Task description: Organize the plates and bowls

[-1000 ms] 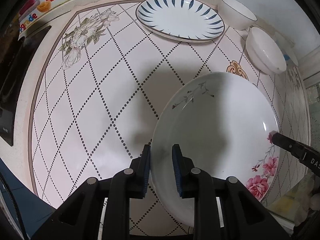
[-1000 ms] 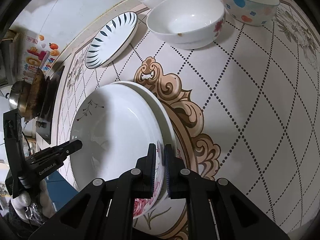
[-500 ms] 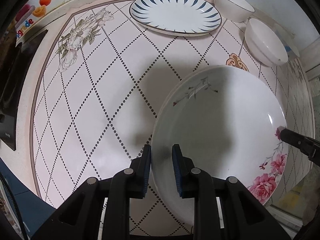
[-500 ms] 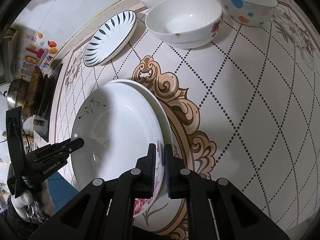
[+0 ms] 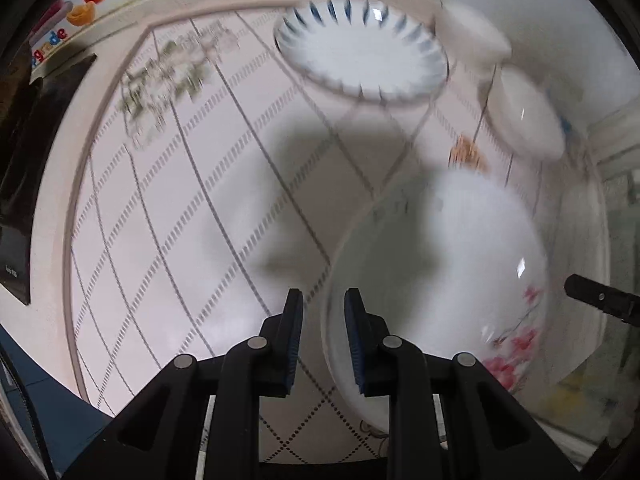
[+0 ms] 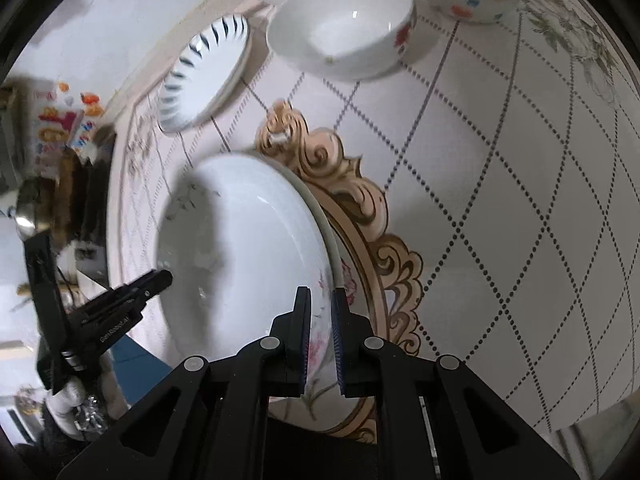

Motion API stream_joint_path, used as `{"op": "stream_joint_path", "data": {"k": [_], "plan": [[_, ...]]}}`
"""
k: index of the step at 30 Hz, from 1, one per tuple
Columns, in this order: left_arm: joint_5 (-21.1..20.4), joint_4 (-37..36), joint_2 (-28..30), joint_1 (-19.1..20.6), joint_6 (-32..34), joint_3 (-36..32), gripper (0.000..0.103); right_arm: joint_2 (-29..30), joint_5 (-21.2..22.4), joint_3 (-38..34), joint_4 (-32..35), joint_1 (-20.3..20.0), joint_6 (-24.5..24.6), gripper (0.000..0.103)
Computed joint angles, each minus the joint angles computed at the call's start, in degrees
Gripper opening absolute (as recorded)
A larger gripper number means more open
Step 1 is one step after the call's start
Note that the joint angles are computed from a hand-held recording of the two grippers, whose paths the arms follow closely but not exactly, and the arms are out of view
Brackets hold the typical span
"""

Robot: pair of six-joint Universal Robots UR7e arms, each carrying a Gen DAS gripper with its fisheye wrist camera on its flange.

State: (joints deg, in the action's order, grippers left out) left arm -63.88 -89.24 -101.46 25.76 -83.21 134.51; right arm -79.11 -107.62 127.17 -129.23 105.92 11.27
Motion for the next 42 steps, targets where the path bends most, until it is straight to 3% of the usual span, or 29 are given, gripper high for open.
{"op": "stream_joint_path", "data": {"k": [2, 4, 6, 9, 14, 17, 20, 23, 24, 27, 36, 42], "plan": [[2.5, 0.5, -1.1, 1.5, 0.8, -2.3, 0.021, 0.7, 1.3, -1.7, -1.5, 0.8, 1.1, 0.014], [5.6, -1.5, -1.3, 5.1, 4.0, -5.1, 0.031, 3.1, 3.4, -4.3, -4.0, 1.8, 1.5, 0.016], [8.5, -2.5, -0.7, 8.3, 7.1, -7.4, 0.032, 7.6, 4.0, -8.6, -6.1, 3.4, 1.8, 0.037], [13.0, -7.4, 3.4, 16.1, 14.9, -11.9, 0.033, 14.6, 3.3, -15.1, -8.6, 5.2, 1.1, 0.042], [12.1, -16.0, 9.7, 26.7, 25.7, -15.6, 0.033, 27.9, -2.9, -27.9, -5.7, 5.7, 1.9, 0.042], [10.5, -19.9, 13.3, 30.7, 30.4, -16.6, 0.033, 32.7, -6.0, -32.4, -3.9, 4.9, 3.0, 0.042], [9.5, -22.6, 15.8, 33.1, 33.9, -17.4, 0.033, 35.7, -5.2, -35.4, -3.0, 3.7, 3.6, 0.042], [9.6, -26.1, 17.0, 34.2, 36.2, -16.9, 0.030, 37.4, -6.3, -36.7, -2.9, 3.2, 2.2, 0.038], [9.8, -26.9, 17.3, 34.3, 36.9, -16.7, 0.019, 37.8, -6.3, -37.1, -2.6, 3.0, 1.8, 0.028], [11.5, -27.3, 17.9, 33.2, 37.3, -16.0, 0.017, 38.9, -7.7, -37.3, -2.5, 2.9, 1.2, 0.016], [13.8, -22.9, 15.3, 28.7, 32.0, -13.7, 0.015, 37.2, -7.5, -34.2, -5.5, 3.2, -0.8, 0.012], [13.6, -16.5, 10.5, 21.7, 23.9, -11.8, 0.015, 33.1, -5.7, -31.6, -4.0, 4.8, -1.8, 0.012]]}}
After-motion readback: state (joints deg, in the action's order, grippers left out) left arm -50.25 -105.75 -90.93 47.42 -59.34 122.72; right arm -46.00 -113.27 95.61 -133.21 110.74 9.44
